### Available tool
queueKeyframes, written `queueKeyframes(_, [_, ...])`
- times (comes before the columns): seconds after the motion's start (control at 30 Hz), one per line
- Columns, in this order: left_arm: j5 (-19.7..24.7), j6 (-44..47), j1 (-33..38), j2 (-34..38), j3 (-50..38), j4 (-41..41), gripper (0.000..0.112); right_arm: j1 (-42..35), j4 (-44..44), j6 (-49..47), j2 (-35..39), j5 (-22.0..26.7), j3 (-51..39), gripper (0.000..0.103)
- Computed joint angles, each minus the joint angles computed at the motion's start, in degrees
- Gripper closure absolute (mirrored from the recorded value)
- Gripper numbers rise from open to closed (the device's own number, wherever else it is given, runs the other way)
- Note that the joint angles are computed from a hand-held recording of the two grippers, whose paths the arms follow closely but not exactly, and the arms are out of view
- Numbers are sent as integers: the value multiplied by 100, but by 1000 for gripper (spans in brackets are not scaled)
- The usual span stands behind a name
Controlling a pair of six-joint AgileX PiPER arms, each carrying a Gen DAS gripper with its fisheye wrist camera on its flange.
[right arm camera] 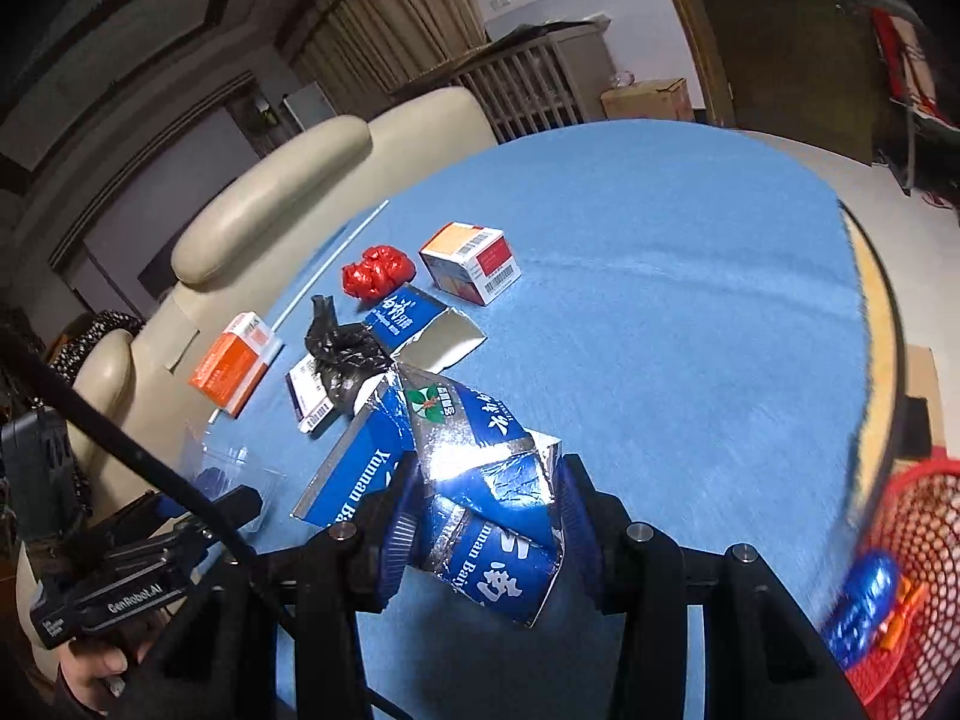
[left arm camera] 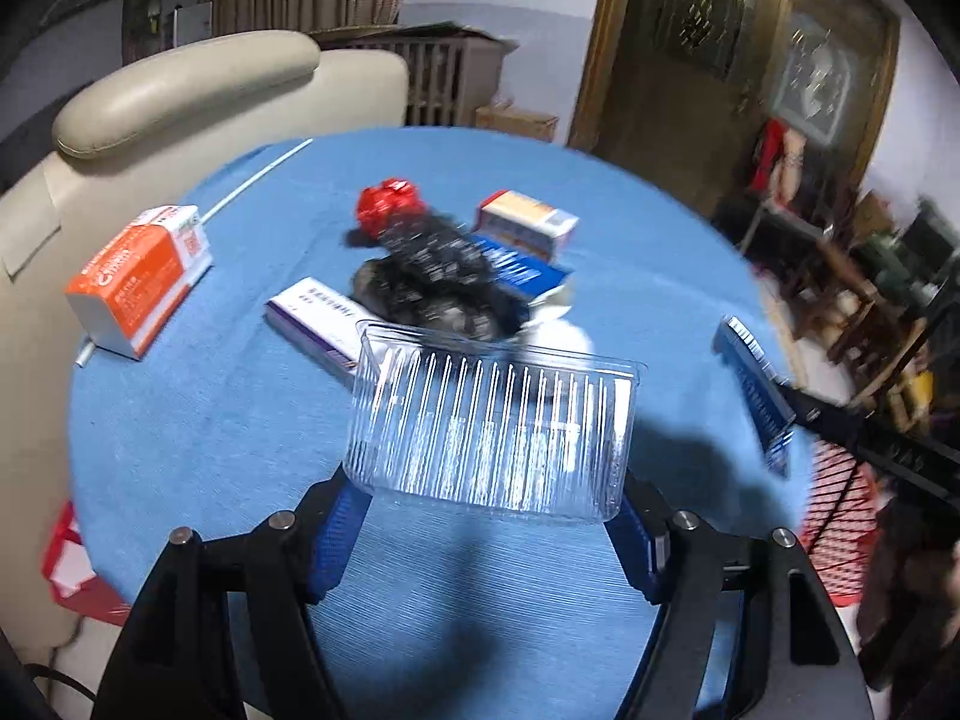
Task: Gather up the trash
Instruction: 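Carry the tray and cartons with both grippers over the red basket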
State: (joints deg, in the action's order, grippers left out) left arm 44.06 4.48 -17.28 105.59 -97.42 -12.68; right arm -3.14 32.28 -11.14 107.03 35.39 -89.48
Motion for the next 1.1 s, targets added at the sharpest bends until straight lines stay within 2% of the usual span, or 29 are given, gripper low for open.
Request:
queueKeyframes(0.07, [-86,169,0,-225,189,-245,39,-61,236,-198,-352,-180,441,55])
queueKeyframes(0.23, [3,-594,-480,-344,40,811,39,-289,923,-798,-1031,-459,1302,55])
queueKeyframes(0.33, [343,-1088,-775,-166,-304,1413,39,-484,1294,-1117,-1336,-515,1675,55])
queueKeyframes(0.57, [908,-1511,-1319,231,-993,2027,39,-956,1906,-1664,-1920,-543,2333,55])
queueKeyframes(1.1, [1714,-1534,-2334,1116,-2662,2316,39,-2224,2680,-2431,-2861,-245,3235,55])
